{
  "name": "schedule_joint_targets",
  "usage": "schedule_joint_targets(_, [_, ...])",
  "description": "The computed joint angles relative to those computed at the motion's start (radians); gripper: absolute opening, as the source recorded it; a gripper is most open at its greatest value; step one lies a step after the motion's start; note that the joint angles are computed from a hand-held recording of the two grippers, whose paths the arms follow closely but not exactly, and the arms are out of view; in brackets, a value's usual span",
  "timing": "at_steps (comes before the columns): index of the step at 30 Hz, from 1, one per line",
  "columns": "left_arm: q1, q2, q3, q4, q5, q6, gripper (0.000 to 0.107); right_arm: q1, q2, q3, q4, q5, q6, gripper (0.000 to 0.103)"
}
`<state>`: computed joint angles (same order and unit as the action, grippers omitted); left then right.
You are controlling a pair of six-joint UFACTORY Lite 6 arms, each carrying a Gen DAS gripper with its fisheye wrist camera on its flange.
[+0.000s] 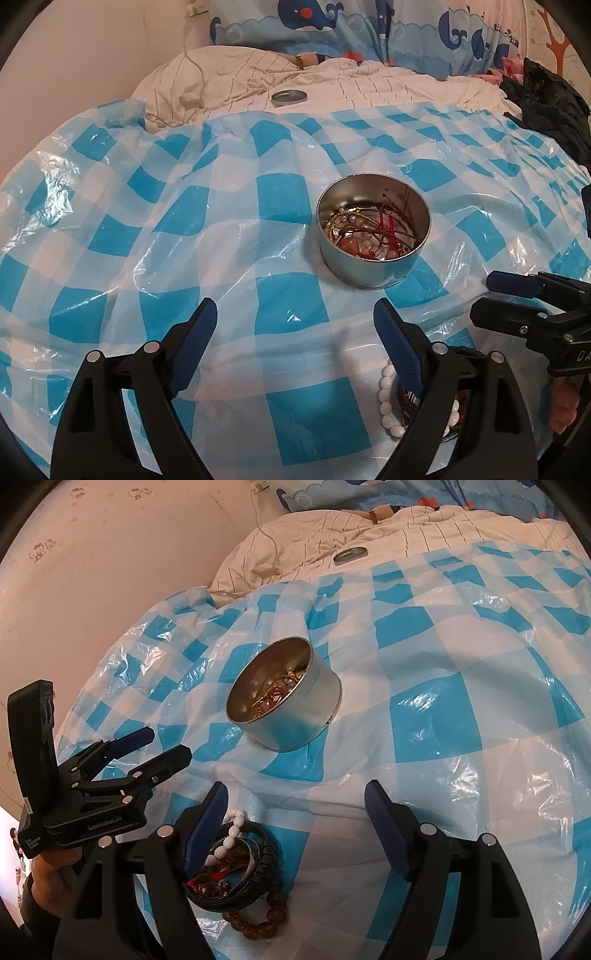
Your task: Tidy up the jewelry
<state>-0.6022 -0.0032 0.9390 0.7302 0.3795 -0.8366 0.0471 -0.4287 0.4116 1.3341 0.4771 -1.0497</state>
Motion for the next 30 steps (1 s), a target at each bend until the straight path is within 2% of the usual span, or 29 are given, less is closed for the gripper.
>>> schedule_joint_targets(23, [-0.023,0.026,0.009,0.053,0.02,-0.031,0.085,0.02,-0.003,-0.003,-0.002,-0.016,0.009,0.079])
schedule_joint_targets(30, [-0.011,0.032,0.013,-0.034,-0.008,0.047,0.085,0.08,-0.029,-0.014,-0.051,-0.082,0.063,0.081])
